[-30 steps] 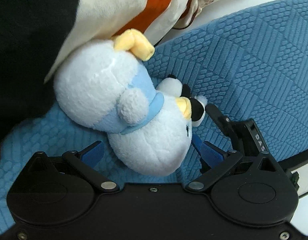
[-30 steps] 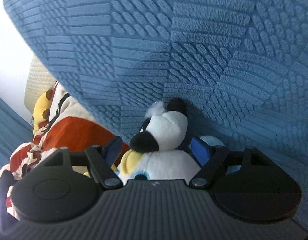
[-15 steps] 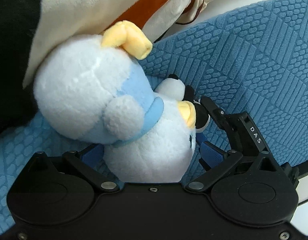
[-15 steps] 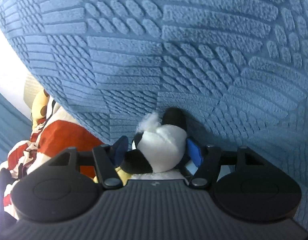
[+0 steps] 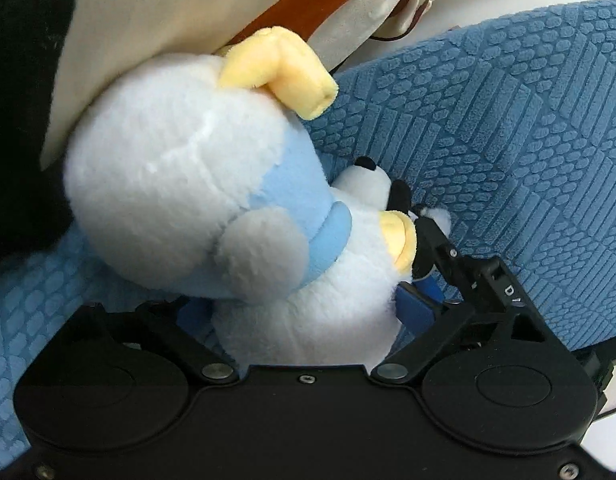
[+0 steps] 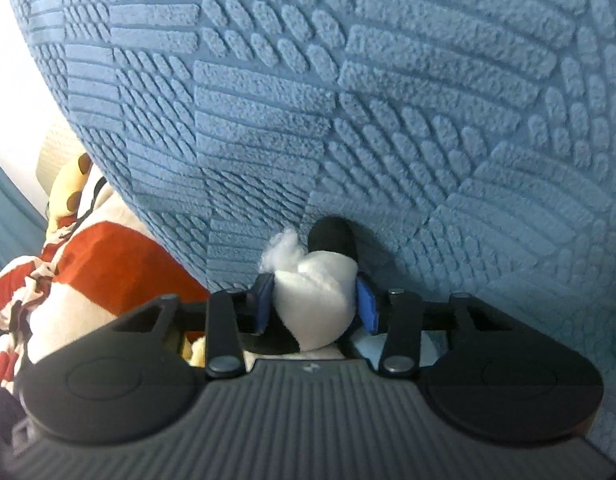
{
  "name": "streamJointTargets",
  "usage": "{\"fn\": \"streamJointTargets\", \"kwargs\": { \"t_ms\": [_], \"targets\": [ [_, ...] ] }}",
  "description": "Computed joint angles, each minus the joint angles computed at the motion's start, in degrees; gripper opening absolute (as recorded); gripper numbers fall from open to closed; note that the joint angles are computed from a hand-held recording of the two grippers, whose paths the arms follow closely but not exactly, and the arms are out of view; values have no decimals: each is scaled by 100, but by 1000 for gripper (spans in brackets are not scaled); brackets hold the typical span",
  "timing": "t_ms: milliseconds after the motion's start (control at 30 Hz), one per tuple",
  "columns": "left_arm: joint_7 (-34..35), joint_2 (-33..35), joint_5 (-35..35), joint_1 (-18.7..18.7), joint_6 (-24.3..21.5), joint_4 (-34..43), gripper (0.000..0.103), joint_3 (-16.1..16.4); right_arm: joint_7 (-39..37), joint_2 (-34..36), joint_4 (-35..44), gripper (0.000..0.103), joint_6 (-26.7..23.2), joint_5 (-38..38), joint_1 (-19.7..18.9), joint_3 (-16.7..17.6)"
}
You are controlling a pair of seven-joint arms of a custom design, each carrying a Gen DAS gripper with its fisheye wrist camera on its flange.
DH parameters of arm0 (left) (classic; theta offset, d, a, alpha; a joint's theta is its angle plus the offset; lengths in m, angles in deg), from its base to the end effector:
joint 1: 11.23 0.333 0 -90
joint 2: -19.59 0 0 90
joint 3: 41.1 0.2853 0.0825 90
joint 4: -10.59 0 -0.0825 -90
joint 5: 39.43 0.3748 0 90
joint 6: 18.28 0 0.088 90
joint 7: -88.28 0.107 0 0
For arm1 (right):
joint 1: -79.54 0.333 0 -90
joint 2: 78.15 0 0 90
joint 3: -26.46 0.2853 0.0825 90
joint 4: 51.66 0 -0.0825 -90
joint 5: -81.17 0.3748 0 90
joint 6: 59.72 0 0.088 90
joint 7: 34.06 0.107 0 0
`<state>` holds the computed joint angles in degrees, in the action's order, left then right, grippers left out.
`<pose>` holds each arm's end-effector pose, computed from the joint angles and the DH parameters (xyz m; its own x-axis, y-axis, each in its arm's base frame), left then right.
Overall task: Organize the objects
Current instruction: 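Close the left gripper on the duck plush while the right gripper grasps the panda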
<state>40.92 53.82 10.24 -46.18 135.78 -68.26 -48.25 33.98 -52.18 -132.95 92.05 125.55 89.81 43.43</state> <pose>0.5457 -0.4967 0.4221 0.5298 -0.3722 0.7621 -0.4266 -0.8936 -0.1399 0.6618 0.2712 0.5075 0.4071 -0.7241 -0.5567 -0.7619 0.0670 -0.6443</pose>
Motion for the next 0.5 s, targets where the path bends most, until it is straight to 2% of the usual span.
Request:
{"fn": "streamJointTargets", "kwargs": {
  "t_ms": [100,267,400,500],
  "targets": [
    [91,-42,18,-30,-92,-12,84,-22,-89,-195,-226,44,94,-1,-22,-20],
    [707,-57,-120,-36,-454,142,74,-164,-231,-717,-785,43,400,-414,141,-183],
    [1375,-100,-221,-148,-1025,306,70,-254,-990,-1230,-1433,43,750,-420,133,-177],
    [1478,-214,-144,-260,-1235,256,68,-228,-1095,-1609,-1855,43,812,-298,225,-298]
  ]
}}
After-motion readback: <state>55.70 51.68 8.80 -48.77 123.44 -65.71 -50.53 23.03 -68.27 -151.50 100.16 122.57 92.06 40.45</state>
